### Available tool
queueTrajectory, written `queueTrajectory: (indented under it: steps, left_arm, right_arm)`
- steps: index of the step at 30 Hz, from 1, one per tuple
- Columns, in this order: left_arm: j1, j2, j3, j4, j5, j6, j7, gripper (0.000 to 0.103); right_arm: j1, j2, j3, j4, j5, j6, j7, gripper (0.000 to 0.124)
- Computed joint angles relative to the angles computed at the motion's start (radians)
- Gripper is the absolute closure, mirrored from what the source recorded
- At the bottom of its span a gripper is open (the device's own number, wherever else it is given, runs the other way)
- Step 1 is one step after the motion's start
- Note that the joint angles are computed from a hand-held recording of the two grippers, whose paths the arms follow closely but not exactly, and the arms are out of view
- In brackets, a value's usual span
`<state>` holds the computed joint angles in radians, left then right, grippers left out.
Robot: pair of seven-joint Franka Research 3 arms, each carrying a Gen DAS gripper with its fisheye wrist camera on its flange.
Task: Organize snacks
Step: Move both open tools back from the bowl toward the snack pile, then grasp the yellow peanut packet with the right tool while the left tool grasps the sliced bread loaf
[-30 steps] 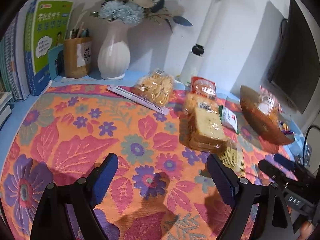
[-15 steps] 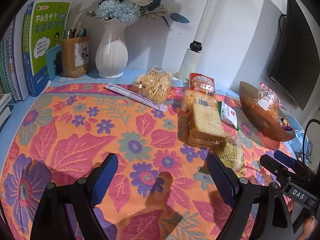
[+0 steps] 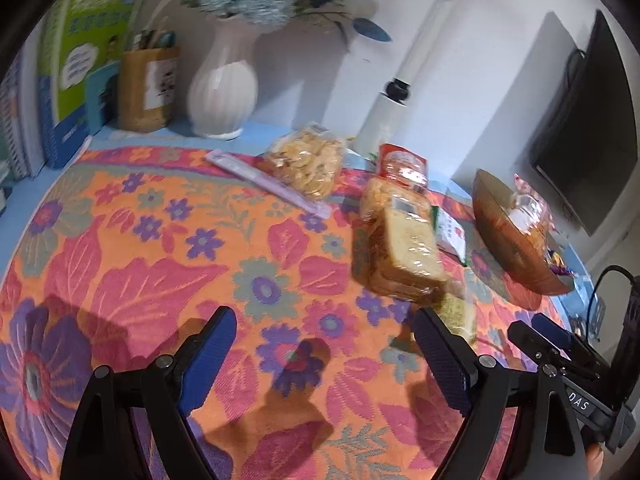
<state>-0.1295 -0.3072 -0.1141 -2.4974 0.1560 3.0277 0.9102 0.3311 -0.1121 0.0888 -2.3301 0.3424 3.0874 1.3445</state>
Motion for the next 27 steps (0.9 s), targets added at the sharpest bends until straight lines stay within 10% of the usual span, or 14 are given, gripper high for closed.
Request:
queueTrajectory:
  steps: [4,9,22,27]
  left_arm:
    - [-0.077,0.039,0.053,0.117,-0.045,-0.097,0.143,0.017]
    - [-0.289,0.202,0.231,0.357,-0.572,-0.266,0.623,0.017]
    - [-0.146,0.441,0.098,0.58,-0.567,-0.375,0.617,0.031]
    - [-0.071,0.44,0.027,0.563,-0.628,-0.353,0.676,0.034]
  right_arm:
    - [-0.037,-0.01,0.012,0.041,-0.054,-0.127,0.088,0.044]
    - [0.033,-0.006,-0.051,0.13,0.257,-0.335,-0.071,0.045]
    - [0.038,0.123,0.03,0.211,0.036,-0.292,0.187,0.048]
    - [0.027,0.125,0.022,0.21,0.07,-0.315,0.136,0.072]
